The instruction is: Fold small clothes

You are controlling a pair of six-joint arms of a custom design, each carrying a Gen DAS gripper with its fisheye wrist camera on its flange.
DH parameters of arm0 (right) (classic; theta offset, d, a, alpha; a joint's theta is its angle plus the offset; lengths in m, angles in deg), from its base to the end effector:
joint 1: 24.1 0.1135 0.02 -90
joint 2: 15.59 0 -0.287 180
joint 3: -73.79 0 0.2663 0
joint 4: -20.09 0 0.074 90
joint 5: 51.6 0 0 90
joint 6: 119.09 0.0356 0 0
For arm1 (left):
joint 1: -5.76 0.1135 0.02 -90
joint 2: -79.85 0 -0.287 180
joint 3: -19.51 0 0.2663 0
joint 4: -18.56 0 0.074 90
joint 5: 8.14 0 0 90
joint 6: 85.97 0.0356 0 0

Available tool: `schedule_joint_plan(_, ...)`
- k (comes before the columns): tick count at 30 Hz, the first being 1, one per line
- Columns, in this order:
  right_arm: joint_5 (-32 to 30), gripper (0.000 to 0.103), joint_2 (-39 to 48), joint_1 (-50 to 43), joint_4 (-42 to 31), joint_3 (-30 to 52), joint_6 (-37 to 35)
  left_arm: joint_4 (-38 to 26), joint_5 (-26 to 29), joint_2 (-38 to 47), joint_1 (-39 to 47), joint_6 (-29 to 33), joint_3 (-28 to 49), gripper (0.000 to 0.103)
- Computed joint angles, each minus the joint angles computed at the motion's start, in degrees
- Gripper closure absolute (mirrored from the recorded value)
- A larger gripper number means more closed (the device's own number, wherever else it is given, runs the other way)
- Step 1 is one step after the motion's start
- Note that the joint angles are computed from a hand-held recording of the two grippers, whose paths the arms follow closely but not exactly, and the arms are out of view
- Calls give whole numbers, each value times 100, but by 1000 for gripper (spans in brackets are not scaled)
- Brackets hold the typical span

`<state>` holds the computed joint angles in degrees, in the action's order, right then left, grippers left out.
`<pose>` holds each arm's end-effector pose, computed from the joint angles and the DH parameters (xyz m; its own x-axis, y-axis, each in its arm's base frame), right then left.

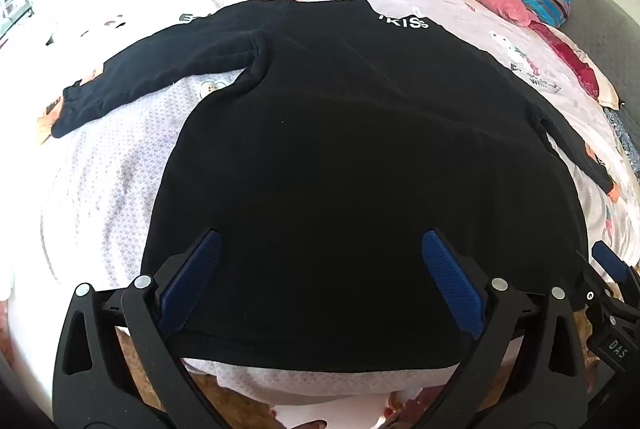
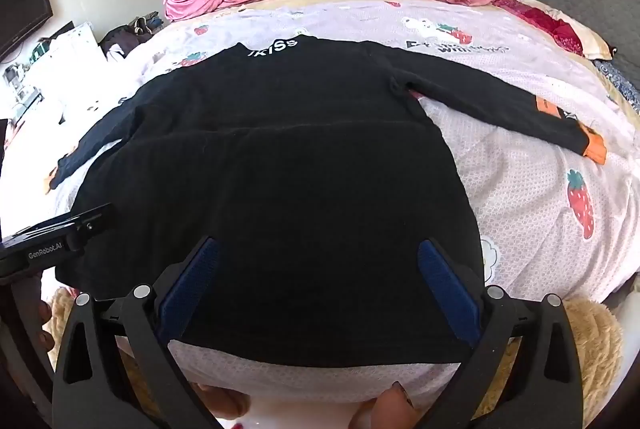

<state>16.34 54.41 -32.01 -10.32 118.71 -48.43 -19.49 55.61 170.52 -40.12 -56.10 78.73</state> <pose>0.2234 -0.0175 0.1821 -0.7426 -0.2067 -0.6371 -0.3488 0.9314 0.1044 0.2115 -0.1955 0.1623 -0.7896 -0.3030 -0.5337 -0.2985 0.9494 -0.0974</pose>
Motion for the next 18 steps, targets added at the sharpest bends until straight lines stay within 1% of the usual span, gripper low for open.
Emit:
schedule_joint_plan(4,-53,4,47,-31,-41,20,50,-8,6,12,4,26,7,8)
schedule_joint_plan(5,-32,4,213,9,-67,147,75,-19,8,22,8,29,14,8)
schedule_joint_plan(6,-6,4,103,4,-86,111,50,-77,41,52,95,114,124,8)
schedule_joint_plan(10,-73,4,222,-134,116,98,-90,-96,-35,80,-10,13,163,8)
schedule_joint_plan(11,2,4,136,-24,232,-18,13,-36,-46,89,-4,24,132,8)
schedule_joint_plan(12,-12,4,163,-40,222,12,-7,-32,-51,88,0,25,132,8)
schedule_joint_plan(13,39,4,9,-20,150,-44,-8,63,-44,-5,20,85,17,8)
schedule_joint_plan(18,72,4,-94,15,127,-79,-17,74,-40,-25,30,109,-11,8)
